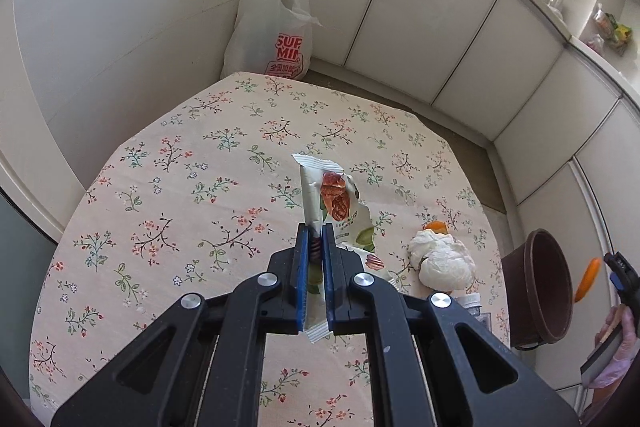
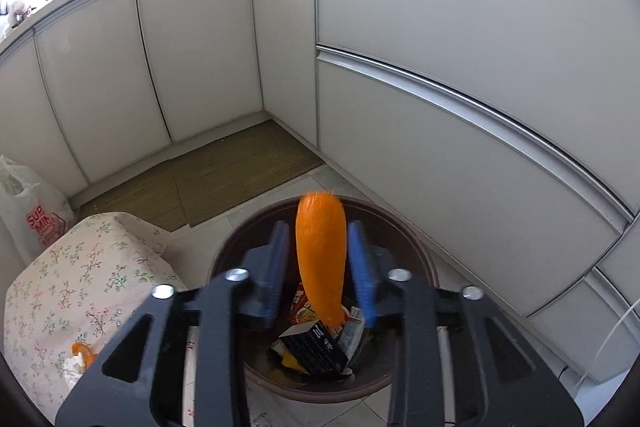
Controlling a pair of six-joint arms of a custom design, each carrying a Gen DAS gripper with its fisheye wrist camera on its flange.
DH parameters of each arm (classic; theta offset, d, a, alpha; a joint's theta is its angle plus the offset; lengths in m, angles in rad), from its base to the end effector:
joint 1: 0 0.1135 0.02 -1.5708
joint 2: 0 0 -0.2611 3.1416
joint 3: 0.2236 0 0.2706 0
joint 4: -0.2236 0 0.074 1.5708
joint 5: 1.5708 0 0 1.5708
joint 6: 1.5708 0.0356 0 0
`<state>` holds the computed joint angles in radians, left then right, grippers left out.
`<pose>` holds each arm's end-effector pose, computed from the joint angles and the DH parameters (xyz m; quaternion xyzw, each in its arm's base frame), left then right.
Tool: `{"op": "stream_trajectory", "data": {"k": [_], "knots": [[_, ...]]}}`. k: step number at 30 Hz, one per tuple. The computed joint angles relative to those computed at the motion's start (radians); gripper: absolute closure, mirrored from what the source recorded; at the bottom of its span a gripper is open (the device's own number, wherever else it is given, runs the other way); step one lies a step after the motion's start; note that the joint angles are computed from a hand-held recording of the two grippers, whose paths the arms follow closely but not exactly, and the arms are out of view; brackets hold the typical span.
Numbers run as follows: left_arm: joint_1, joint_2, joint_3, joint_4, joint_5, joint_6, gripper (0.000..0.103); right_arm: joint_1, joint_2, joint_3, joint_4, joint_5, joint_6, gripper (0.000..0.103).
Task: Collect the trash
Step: 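Carry the orange peel over the brown bin and open the right gripper, then carry the snack wrapper over the brown bin and open the left gripper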
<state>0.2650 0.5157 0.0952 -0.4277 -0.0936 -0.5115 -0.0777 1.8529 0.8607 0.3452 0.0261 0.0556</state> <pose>0.1252 0.0374 0.1072 -0.3690 0.8586 0.0000 0.3558 0.3735 -0.0300 0.1101 0.0654 0.8928 -0.0166 0.4455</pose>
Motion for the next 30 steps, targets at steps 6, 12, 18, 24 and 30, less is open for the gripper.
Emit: {"op": "stream_trajectory", "data": {"k": [6,12,18,24,30], "knots": [[-0.369,0.112,0.077,0.043,-0.236,-0.193,0.096,-0.164,-0.085,-0.110,0.084,-0.061,0.025,0.007],[-0.700,0.492,0.302,0.228,-0.386,-0.357,0.096,-0.335,-0.055,-0.050,-0.048,-0.194,0.005,0.007],[-0.872,0.907,0.637,0.362,-0.426,-0.346,0.095,-0.414,-0.062,-0.061,0.014,-0.220,-0.053,0.007],[-0.963,1.267,1.023,0.334,-0.416,-0.269,0.095,-0.427,-0.008,0.051,-0.112,-0.231,-0.108,0.007],[-0.997,1.505,1.340,0.237,-0.384,-0.209,0.095,-0.438,0.058,0.150,-0.230,-0.245,-0.119,0.007]]}}
